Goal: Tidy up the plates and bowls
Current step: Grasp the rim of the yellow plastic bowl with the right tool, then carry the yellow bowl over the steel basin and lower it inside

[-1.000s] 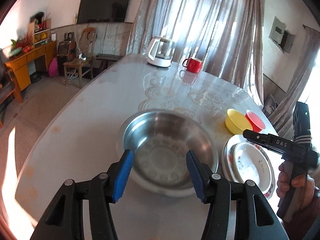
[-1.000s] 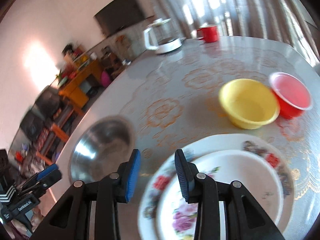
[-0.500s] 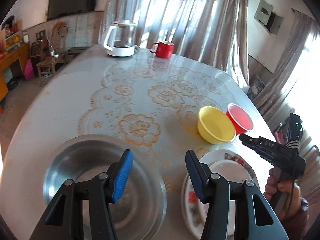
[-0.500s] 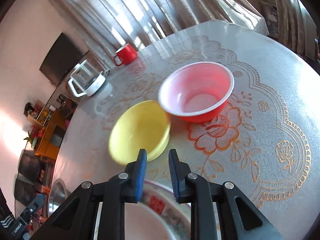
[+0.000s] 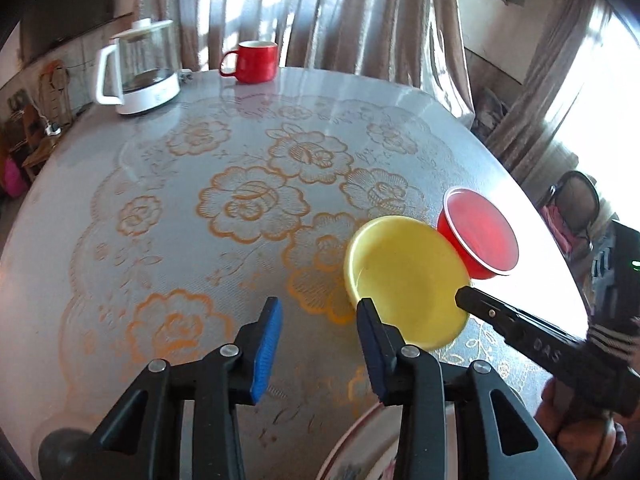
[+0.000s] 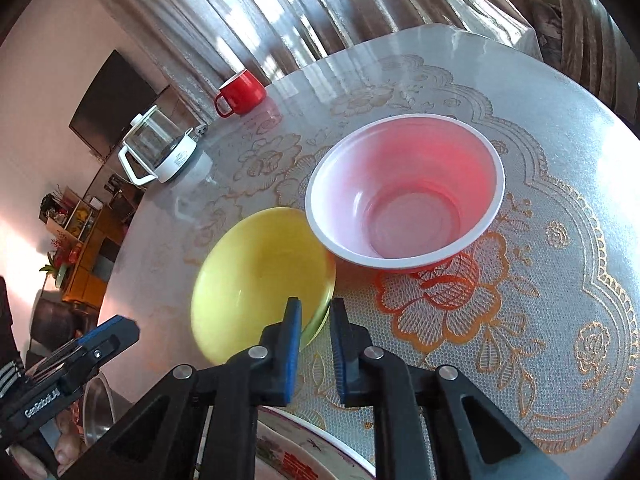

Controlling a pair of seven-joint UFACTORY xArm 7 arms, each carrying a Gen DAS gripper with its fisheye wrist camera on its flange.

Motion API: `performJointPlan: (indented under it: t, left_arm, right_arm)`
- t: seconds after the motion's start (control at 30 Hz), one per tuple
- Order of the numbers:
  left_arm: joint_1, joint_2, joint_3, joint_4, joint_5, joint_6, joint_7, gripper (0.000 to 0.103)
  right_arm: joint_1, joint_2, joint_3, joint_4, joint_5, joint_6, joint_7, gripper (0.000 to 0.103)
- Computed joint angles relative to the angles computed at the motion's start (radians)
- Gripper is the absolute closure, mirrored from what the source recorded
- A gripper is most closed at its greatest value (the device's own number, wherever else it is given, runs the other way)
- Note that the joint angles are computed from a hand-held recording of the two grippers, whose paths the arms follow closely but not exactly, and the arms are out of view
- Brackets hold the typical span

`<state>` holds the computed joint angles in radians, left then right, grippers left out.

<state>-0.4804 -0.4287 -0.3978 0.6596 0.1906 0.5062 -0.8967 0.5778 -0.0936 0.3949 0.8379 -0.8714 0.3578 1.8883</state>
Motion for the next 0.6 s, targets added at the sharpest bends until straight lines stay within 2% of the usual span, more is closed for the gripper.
performJointPlan:
  t: [0.13,0.2,0.27,0.33,0.47,0.6]
  left_arm:
    - [-0.028,0.103,0.04,0.045,-0.046,-0.028,0.067,0.069]
    - [-0.034,0.138,0.044,0.059,-0.054,-0.04,0.081,0.078]
    - [-0.052,0.154,0.055,0.061,-0.079,-0.065,0.107,0.082]
    - [-0.034,0.148,0.03,0.063,-0.035,-0.057,0.07,0.083]
    - [-0.046,0.08,0.031,0.022,-0.048,-0.078,0.049,0.085]
    - [-0.032,-0.004,-0.002,-0.001,-0.03,-0.032,0.005,0.085]
  right_arm:
    - [0.002,-0.005,-0.002,-0.005,0.022,0.001,-0.035,0.09]
    - [-0.001,-0.009,-0.001,-0.01,0.025,-0.003,-0.04,0.09]
    - [-0.002,-0.004,-0.001,-0.008,0.036,-0.006,-0.055,0.09]
    - [0.001,-0.001,0.0,-0.004,0.046,0.001,-0.073,0.09]
    - [0.002,-0.011,-0.001,-0.021,0.063,-0.021,-0.076,0.09]
    - [-0.006,-0.028,0.019,-0.024,0.051,-0.041,-0.065,0.09]
